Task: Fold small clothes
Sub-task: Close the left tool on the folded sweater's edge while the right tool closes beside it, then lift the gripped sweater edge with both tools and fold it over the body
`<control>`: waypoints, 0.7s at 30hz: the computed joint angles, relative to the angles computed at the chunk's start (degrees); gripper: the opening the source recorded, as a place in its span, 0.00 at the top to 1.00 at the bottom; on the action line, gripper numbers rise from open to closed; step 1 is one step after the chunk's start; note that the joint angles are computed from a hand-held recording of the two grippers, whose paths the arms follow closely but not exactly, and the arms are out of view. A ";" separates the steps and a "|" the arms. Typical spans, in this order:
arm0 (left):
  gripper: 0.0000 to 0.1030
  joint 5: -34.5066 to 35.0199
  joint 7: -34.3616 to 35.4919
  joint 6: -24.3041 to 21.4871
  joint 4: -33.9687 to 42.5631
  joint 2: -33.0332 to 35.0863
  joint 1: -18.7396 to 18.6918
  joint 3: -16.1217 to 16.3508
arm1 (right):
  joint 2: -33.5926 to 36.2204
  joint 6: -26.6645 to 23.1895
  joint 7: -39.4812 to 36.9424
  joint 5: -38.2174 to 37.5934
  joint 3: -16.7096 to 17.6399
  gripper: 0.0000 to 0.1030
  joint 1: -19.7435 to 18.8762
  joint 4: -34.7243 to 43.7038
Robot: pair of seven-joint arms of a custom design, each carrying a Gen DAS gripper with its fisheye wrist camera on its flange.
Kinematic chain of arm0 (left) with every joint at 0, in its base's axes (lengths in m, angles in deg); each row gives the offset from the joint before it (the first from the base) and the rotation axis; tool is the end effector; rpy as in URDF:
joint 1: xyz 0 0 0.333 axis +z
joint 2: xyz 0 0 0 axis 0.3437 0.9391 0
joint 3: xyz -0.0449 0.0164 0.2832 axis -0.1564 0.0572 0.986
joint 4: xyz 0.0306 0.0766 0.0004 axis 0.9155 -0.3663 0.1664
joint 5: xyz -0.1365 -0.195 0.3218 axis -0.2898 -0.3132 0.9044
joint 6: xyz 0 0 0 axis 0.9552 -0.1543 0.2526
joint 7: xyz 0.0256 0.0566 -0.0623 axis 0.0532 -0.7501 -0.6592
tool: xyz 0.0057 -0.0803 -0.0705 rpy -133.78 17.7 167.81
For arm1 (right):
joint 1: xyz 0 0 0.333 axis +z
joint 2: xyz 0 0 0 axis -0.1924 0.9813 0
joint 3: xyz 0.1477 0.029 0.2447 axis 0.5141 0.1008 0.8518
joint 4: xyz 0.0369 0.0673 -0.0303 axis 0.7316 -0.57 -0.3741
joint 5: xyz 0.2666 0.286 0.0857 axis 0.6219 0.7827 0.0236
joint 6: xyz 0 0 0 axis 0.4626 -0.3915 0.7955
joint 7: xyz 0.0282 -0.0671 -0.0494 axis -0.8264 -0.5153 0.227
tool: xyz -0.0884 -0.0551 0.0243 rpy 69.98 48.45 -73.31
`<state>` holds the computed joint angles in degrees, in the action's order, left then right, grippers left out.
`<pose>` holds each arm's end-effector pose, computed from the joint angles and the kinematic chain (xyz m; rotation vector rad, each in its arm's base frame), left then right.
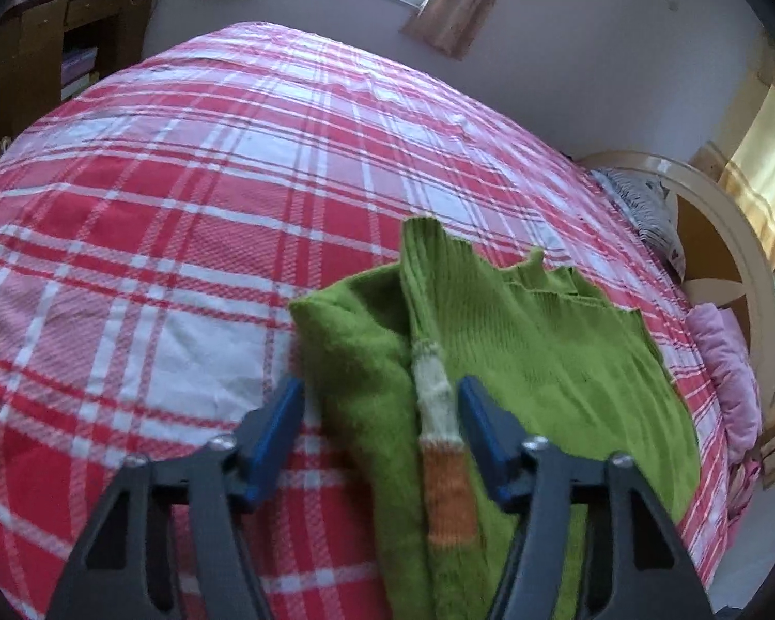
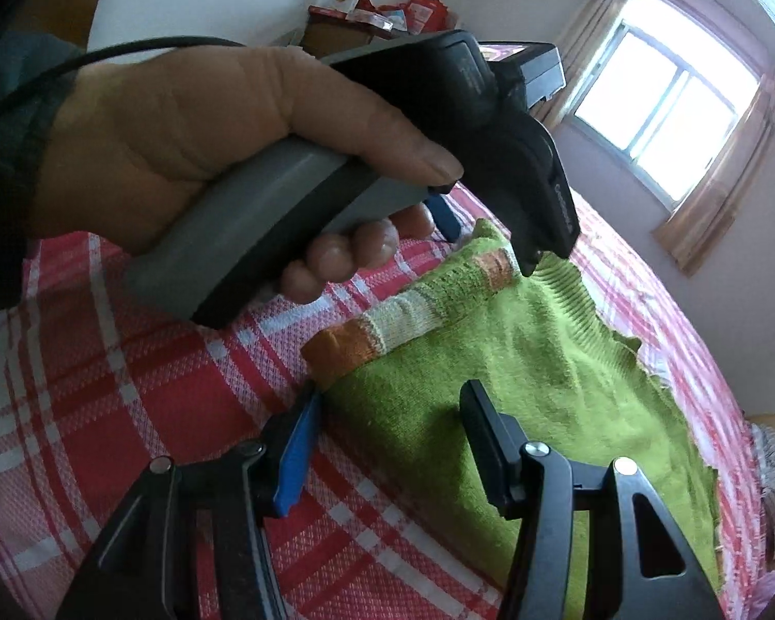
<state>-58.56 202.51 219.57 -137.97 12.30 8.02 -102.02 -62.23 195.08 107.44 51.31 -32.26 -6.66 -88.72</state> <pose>0.5588 -0.2471 0.4630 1.6935 -2.3418 1.2189 0.4056 0.1599 0.4544 -2.2743 1.1099 -0.9790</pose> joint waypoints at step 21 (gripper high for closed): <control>0.88 -19.64 8.04 -6.97 -0.48 -2.88 1.06 1.36 | -3.10 1.21 -19.10 20.71 -16.59 0.92 14.34 -2.73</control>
